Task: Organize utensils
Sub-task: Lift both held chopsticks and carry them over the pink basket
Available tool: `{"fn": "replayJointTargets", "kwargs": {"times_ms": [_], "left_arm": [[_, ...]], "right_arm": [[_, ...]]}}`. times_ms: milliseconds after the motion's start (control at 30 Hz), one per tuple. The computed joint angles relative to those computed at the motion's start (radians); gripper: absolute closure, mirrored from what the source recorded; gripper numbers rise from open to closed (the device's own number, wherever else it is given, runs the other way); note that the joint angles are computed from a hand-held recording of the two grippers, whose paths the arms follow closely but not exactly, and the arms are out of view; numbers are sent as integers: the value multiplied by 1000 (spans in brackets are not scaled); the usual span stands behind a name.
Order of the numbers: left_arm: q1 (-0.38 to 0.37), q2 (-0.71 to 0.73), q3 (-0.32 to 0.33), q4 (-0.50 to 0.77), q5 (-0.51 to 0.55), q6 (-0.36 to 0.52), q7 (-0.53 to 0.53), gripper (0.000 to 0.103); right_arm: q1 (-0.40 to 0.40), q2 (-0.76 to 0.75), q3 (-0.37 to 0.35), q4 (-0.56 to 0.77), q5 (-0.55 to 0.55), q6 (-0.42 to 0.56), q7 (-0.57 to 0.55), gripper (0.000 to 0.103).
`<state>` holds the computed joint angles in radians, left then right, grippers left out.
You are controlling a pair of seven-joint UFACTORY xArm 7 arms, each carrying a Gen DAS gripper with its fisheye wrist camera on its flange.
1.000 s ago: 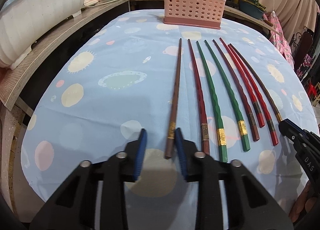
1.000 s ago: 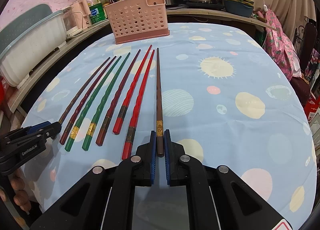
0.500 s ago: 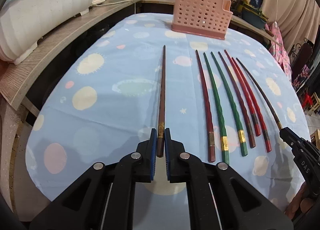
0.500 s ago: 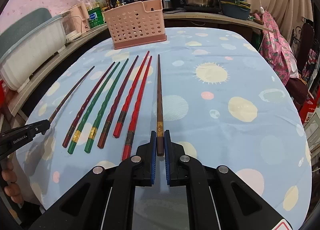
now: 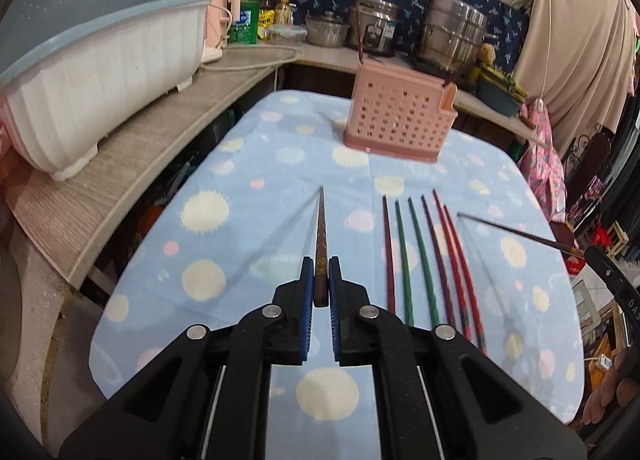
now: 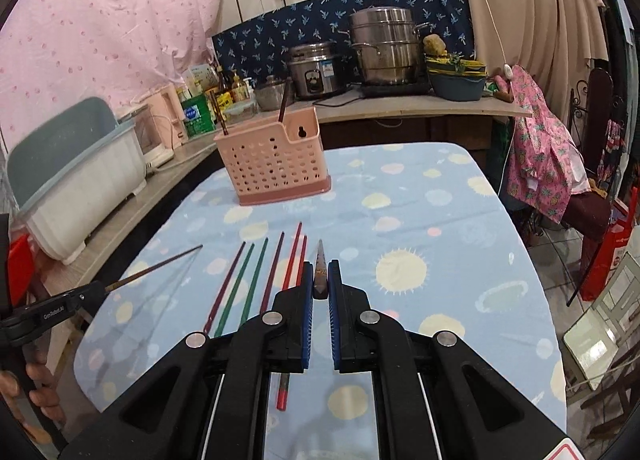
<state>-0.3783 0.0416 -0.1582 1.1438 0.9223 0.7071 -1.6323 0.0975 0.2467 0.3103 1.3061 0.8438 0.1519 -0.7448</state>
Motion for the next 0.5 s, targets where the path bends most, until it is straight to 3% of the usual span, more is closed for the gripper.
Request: {"fn": "replayJointTargets", "kwargs": {"times_ms": [167, 500], "left_arm": [[22, -1, 15, 59, 8, -11, 34, 96], [31, 111, 67, 294, 14, 24, 166, 96]], "right_arm": [[-15, 40, 8, 116, 15, 20, -5, 96], [7, 169, -12, 359, -181, 45, 158, 96]]}}
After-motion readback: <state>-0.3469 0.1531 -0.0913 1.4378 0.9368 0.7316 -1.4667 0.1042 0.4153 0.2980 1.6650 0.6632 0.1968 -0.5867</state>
